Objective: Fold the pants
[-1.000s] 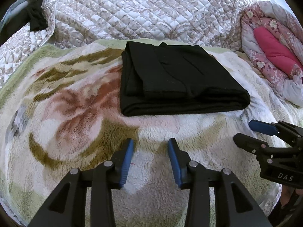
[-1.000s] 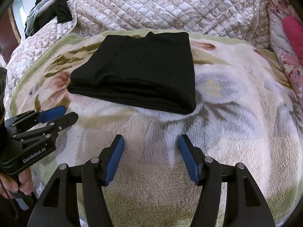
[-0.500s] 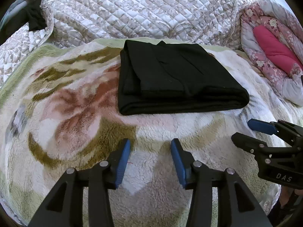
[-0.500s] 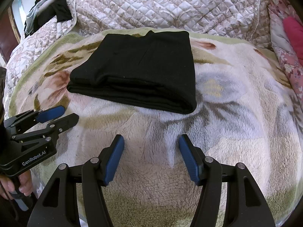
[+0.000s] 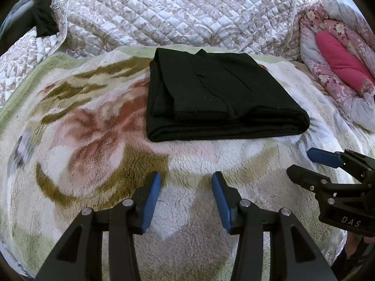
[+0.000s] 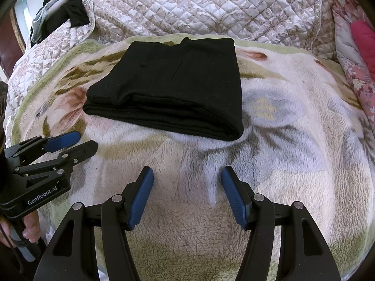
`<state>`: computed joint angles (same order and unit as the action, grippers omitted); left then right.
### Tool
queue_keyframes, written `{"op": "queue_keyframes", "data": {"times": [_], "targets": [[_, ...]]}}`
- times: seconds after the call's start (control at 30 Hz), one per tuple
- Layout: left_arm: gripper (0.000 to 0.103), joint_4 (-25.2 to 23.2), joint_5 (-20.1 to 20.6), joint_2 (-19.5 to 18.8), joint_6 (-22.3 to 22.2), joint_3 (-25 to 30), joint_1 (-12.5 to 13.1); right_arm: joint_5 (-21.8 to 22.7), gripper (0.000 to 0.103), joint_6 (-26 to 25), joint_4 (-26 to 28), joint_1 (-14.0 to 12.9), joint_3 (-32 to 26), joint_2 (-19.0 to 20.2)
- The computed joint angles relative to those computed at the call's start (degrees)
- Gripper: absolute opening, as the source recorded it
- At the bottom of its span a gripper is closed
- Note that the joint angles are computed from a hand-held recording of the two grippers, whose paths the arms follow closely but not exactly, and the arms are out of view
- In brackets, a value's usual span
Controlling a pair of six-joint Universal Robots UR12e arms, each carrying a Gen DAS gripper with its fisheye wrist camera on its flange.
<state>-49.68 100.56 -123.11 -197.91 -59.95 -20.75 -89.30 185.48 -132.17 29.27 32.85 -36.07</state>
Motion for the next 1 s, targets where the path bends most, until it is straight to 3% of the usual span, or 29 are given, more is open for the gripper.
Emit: {"op": "queue_keyframes", "data": {"times": [1.0], "targets": [[0.049, -0.96, 0.41, 0.06, -0.13, 0.13, 0.01, -0.06, 0.061, 0.04, 0.03, 0.0, -0.12, 0.06]]}}
